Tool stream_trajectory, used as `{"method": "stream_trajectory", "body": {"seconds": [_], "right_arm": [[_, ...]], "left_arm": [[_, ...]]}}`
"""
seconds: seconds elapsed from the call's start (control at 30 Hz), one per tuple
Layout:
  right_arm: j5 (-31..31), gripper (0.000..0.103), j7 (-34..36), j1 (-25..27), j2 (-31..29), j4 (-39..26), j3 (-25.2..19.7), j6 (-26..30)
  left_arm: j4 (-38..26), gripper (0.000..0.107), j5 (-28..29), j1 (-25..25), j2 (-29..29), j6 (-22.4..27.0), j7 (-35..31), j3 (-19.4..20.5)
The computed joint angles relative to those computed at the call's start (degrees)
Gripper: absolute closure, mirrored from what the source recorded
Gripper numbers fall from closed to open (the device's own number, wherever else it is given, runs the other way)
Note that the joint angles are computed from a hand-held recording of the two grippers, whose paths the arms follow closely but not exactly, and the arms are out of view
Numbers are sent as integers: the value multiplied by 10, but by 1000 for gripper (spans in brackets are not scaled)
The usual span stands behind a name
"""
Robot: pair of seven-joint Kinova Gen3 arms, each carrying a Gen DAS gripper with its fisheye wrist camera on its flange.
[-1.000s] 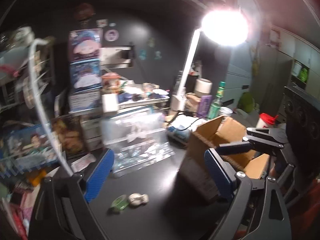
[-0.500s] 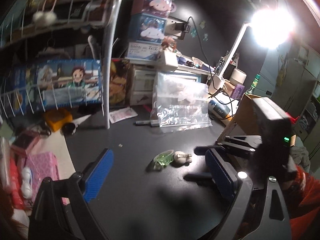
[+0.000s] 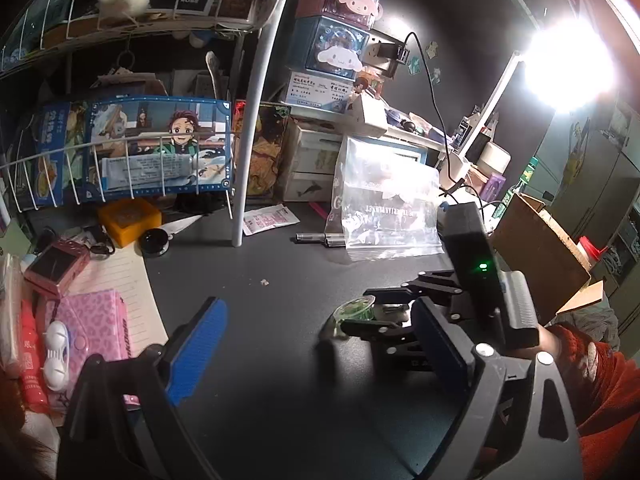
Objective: Organize objects
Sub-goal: 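Grasp the green jelly cup on the desk with the right gripper, then carry the green jelly cup into the box and open the right gripper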
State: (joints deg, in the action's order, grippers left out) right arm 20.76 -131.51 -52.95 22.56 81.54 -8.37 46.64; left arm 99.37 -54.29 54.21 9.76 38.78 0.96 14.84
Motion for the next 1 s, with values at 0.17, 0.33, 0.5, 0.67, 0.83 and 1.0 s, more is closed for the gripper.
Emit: {"method": "stream_trajectory", "body": {"seconds": [0.17, 0.33, 0.5, 0.67, 0.83, 1.0], "right_arm": [[9, 65, -3, -6, 0, 6, 4, -7], [22, 65, -13, -11, -32, 42, -3, -43], [124, 65, -86, -15, -87, 82, -59, -56], [240, 65, -151, -116, -143, 96, -30, -3], [316, 65, -193, -118, -179, 102, -88, 62], [365, 65, -221, -109, -213, 116, -135, 129]], "left_arm": [[-6, 16, 10, -1, 2, 5, -11, 1], [-12, 16, 31, 6, 3, -5, -38, -7], [-17, 16, 110, 11, -1, -80, -128, -33], [-45, 16, 192, -76, 0, -114, -244, 60], [-108, 28, 272, -76, 15, -112, -361, 73], [-193, 52, 346, -42, 54, -85, -469, 49]]}}
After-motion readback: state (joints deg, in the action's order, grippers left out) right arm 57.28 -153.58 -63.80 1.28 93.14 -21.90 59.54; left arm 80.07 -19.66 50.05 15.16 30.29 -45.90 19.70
